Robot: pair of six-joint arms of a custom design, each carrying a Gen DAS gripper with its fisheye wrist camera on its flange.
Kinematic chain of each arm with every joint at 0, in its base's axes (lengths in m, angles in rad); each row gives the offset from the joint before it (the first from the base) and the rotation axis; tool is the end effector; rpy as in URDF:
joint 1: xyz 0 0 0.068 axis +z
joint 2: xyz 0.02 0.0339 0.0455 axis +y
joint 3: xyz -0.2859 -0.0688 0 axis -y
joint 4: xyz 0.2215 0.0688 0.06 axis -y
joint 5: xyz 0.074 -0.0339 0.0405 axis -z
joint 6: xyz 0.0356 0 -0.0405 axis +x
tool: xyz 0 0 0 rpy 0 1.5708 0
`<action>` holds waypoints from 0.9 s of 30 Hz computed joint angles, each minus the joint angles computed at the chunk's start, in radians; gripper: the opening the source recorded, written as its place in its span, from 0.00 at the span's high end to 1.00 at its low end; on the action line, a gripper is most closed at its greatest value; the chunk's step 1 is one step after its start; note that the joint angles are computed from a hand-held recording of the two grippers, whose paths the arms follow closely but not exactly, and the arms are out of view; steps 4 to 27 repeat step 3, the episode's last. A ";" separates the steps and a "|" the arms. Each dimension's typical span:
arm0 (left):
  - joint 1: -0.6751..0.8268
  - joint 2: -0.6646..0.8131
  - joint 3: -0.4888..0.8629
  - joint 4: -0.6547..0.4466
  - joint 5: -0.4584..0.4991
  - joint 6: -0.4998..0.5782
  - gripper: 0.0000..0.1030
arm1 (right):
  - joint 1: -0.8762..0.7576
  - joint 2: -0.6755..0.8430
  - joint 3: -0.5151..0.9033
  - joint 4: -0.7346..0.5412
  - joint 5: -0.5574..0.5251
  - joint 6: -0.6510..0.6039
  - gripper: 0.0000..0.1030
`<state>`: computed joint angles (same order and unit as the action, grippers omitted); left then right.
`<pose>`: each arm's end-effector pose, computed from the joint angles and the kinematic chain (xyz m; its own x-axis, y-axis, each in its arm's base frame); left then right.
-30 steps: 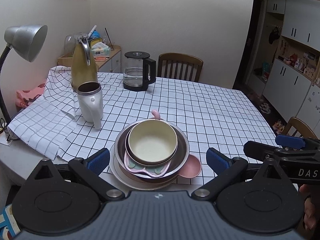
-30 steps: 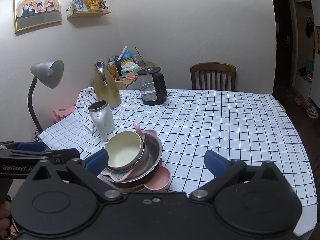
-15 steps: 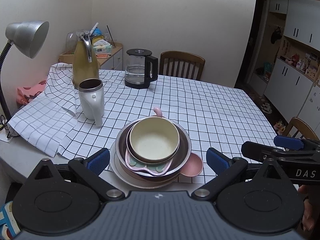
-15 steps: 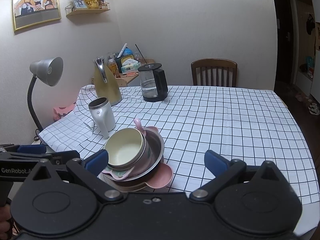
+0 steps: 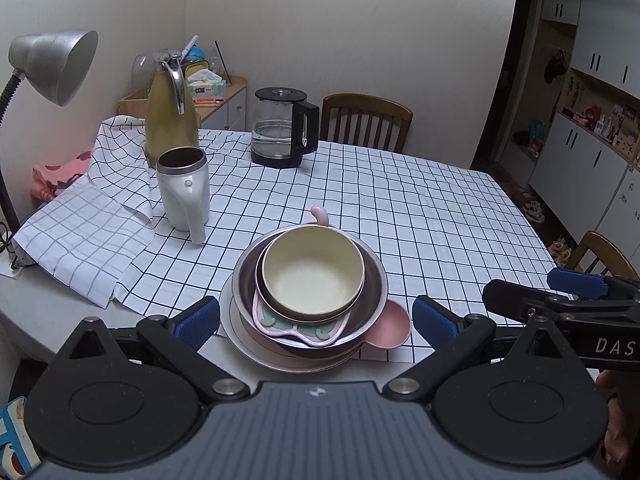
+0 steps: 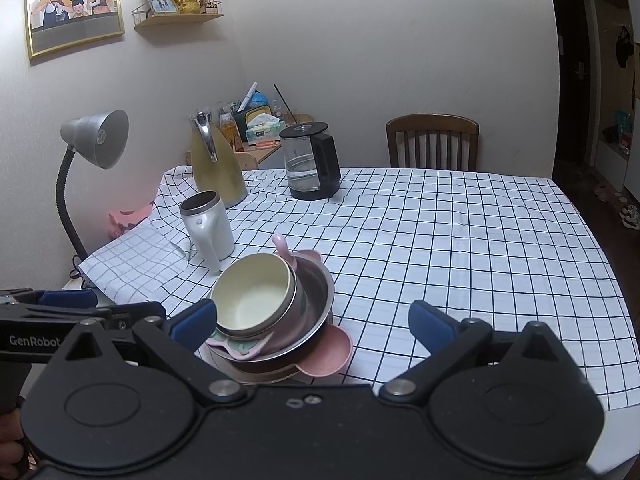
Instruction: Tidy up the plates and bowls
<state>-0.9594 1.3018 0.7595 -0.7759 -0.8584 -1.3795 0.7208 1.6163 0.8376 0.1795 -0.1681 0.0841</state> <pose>0.1306 -0.1393 0.2320 -0.5246 -0.3697 -0.7669 -0.4645 0.8792 -0.1060 0.2387 0.2176 0.2247 -0.4856 -0.3163 -0.8149 -0.7162 0.6785 0.1634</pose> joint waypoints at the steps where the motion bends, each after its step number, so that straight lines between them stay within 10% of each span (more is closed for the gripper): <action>1: 0.003 -0.001 -0.001 0.003 0.002 0.004 0.00 | 0.001 0.003 0.003 -0.002 0.000 0.002 0.00; 27: 0.009 -0.005 -0.006 0.009 0.003 0.013 0.00 | 0.002 0.007 0.007 -0.002 0.002 0.004 0.00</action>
